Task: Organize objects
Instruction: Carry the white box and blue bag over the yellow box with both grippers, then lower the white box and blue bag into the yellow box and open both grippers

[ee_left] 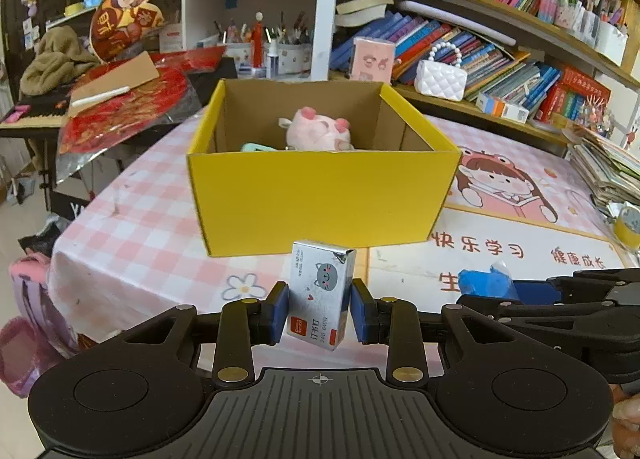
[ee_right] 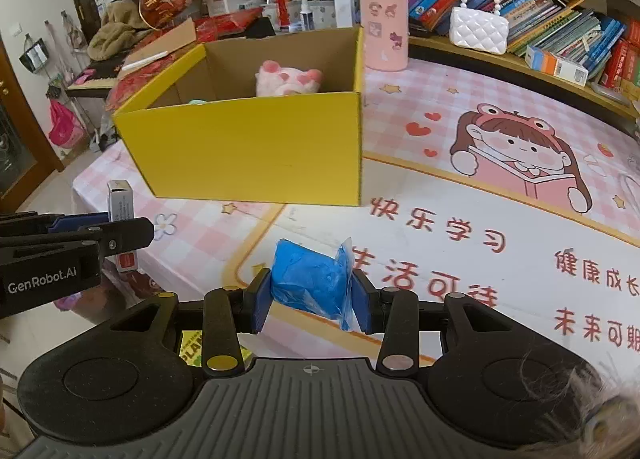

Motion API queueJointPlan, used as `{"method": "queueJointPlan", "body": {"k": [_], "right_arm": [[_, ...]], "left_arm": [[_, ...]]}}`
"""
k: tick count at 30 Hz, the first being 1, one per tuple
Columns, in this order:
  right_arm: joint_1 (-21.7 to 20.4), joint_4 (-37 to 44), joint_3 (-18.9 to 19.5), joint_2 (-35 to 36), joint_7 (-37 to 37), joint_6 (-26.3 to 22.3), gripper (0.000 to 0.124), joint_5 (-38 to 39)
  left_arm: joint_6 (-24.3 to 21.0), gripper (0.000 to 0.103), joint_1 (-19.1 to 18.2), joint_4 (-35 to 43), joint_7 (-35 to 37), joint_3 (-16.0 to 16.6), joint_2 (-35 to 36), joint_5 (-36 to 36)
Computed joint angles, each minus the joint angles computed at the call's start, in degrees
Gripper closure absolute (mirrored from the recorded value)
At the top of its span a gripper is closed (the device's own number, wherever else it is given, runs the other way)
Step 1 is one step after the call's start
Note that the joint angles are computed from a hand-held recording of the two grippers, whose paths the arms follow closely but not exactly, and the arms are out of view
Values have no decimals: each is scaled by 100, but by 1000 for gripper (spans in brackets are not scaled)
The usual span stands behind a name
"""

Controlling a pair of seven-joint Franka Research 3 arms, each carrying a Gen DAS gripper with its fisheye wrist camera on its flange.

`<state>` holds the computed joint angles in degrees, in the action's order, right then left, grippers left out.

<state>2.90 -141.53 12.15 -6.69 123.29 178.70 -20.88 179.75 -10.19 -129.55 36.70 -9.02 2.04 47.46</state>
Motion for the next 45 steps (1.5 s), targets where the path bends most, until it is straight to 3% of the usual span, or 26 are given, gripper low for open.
{"method": "queueJointPlan", "body": {"k": [4,7,17,21,26,33,37,45], "right_arm": [[-358,91,377,-4,768,-22,86,-718],[-440,213,448,19,1268,-52,86,-1237],[-437,1265,96,547,2770,-20,86,-3315],[-237,1866,-256,955,3072,56,86,-3939],[-114,2447,-445,1522,2172,190,86,-3359],[-929,3067,590,2338,-424,3,86,-1485],[-1303,3357,1072,2692,-1412,-199,86,-853],[-1519,4068,1545,3349,-3150,-686,86,-250]], "left_arm": [[216,72,98,-99,113,42,-86,3],[377,72,145,-26,81,76,-65,151],[583,72,-420,1311,-2230,908,565,2501],[430,72,-398,1807,-2535,865,860,2701],[181,72,-283,2199,-1625,627,1270,1761],[-327,72,-119,2749,-16,170,1868,154],[-594,72,-239,3110,550,181,2162,-373],[-1146,72,-481,3692,1479,295,2622,-1271]]}}
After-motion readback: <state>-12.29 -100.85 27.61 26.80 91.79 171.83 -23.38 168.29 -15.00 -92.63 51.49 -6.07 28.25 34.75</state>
